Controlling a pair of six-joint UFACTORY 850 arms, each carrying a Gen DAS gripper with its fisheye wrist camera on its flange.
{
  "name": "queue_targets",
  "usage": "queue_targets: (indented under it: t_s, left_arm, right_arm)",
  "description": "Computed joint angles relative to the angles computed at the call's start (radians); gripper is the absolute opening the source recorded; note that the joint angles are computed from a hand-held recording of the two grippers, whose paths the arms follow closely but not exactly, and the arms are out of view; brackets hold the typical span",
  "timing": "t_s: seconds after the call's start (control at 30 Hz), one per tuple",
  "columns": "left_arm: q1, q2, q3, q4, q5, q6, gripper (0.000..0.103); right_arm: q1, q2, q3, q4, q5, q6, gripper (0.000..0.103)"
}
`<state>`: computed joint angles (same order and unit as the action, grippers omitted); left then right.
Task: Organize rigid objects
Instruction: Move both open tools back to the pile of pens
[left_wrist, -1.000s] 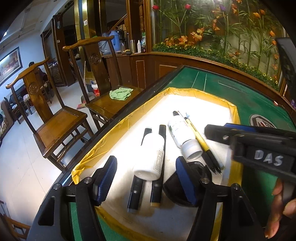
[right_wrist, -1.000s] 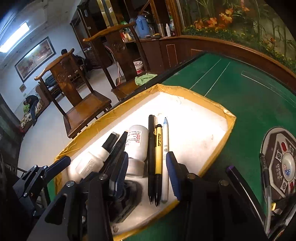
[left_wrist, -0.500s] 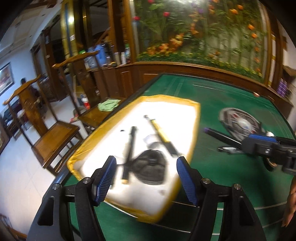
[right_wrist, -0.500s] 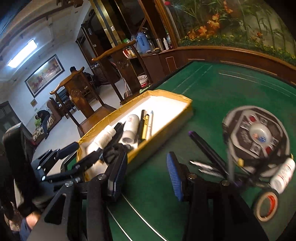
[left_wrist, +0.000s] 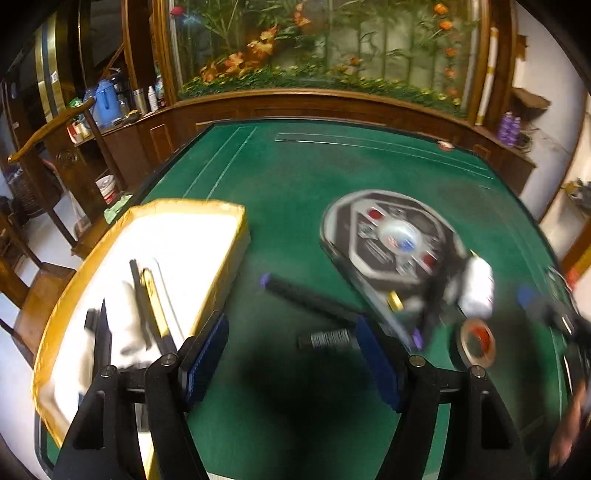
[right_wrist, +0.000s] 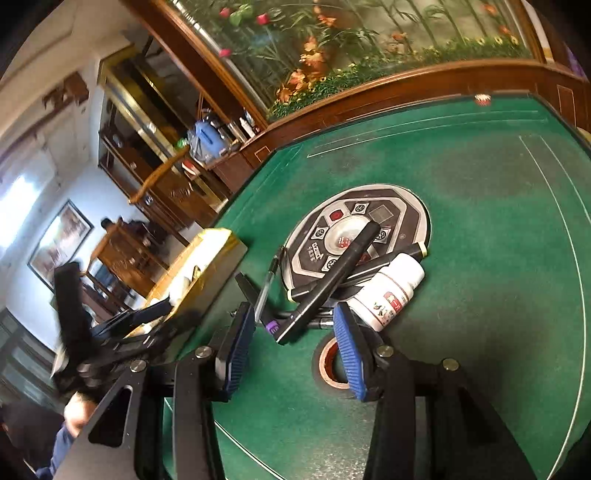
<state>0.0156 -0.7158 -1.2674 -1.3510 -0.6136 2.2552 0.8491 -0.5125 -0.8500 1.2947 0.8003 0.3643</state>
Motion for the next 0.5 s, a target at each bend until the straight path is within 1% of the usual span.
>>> queue_targets:
  t_s: [0.1,0.13,0.23,0.37,0.4,0.43,0.47,0.5]
  left_arm:
    - [-0.066,-0.025,-0.031,-0.047,0.107,0.010,0.075]
    - [-0.086,-0.034,-0.041,-0.038,0.142,0.007,0.075]
    - [-0.124,-0.057,-0.066,0.024,0.212,-0.036,0.075]
    - [-0.133,-0.061,-0.066,0.139,0.245,-0.092,0.073]
    - [-0.122,-0.061,-0.065,0.225,0.218,-0.155,0.072]
    - [-0.117,-0.058,-0.062,0.278,0.205,-0.196,0.072]
    - [-0.110,-0.054,-0.050,0.297,0.204,-0.195,0.072]
    - [-0.100,-0.039,-0.021,0.281,0.221,-0.153,0.071]
  right_arm:
    - [0.006,-0.001,-0.002,-0.009,0.011,0.011,0.043]
    - [0.008,0.000,0.001,-0.009,0.016,0.020,0.043]
    - [0.011,0.006,0.009,-0.013,0.023,0.035,0.043]
    - [0.009,0.009,0.014,-0.029,0.024,0.049,0.043]
    - [0.012,0.011,0.015,-0.026,0.026,0.050,0.044]
    - [0.014,0.012,0.015,-0.020,0.027,0.046,0.044]
    - [0.017,0.014,0.014,-0.010,0.029,0.036,0.044]
    - [0.019,0.014,0.013,0.000,0.031,0.029,0.044]
